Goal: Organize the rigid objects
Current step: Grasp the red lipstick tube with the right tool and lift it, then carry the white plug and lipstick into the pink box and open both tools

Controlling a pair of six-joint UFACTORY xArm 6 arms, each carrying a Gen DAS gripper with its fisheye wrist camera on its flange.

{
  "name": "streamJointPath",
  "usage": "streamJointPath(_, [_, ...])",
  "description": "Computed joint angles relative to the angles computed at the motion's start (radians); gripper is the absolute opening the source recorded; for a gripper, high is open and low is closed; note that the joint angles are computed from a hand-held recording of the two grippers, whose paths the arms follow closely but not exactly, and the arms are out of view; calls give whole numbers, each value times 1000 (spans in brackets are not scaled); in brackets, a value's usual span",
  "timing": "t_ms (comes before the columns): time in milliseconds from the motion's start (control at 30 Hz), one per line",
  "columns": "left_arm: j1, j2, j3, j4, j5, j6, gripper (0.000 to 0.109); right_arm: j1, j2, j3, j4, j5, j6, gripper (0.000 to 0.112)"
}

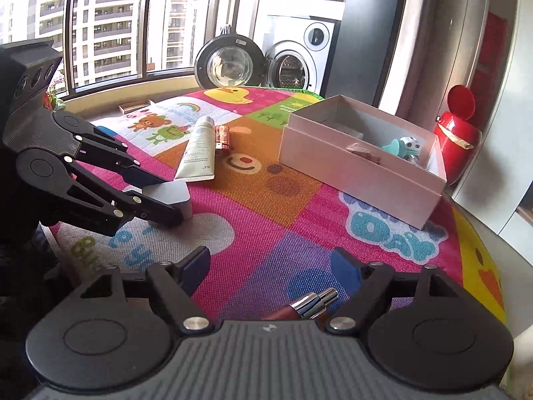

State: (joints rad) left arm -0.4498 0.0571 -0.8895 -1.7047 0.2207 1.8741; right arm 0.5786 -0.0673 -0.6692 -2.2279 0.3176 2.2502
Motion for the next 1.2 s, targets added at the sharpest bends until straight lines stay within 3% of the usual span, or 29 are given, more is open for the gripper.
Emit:
streamJointPath(133, [3, 1, 0, -9, 6, 6, 38, -21, -2, 38, -7, 22, 119, 80])
streamJointPath(200, [8, 2, -1, -9, 14, 2, 38, -30, 0, 60, -70, 34, 271, 79])
streamJointPath(267, [9, 2, 0, -9, 16, 0, 38, -9, -20, 97, -73, 93, 339, 75])
streamJointPath(333, [9, 2, -1, -10, 16, 2, 38, 11, -30, 115, 12, 135, 274, 57])
streamJointPath(433, [10, 2, 0, -13, 17, 2, 38, -1, -42, 112, 69, 115, 231, 32])
streamJointPath(500, [12, 1, 1, -20, 20, 6, 38, -10, -38, 101, 104, 100, 185, 23])
streamJointPath(667, [14, -2, 4, -28, 24, 12, 38, -1, -15, 64, 185, 116, 93, 21])
streamJointPath(933, [22, -7, 8, -40, 38, 14, 38, 50, -93, 70, 196, 180, 22, 20])
streamJointPath(1200, [30, -20, 17, -53, 64, 33, 38, 46, -84, 55, 204, 179, 20, 20])
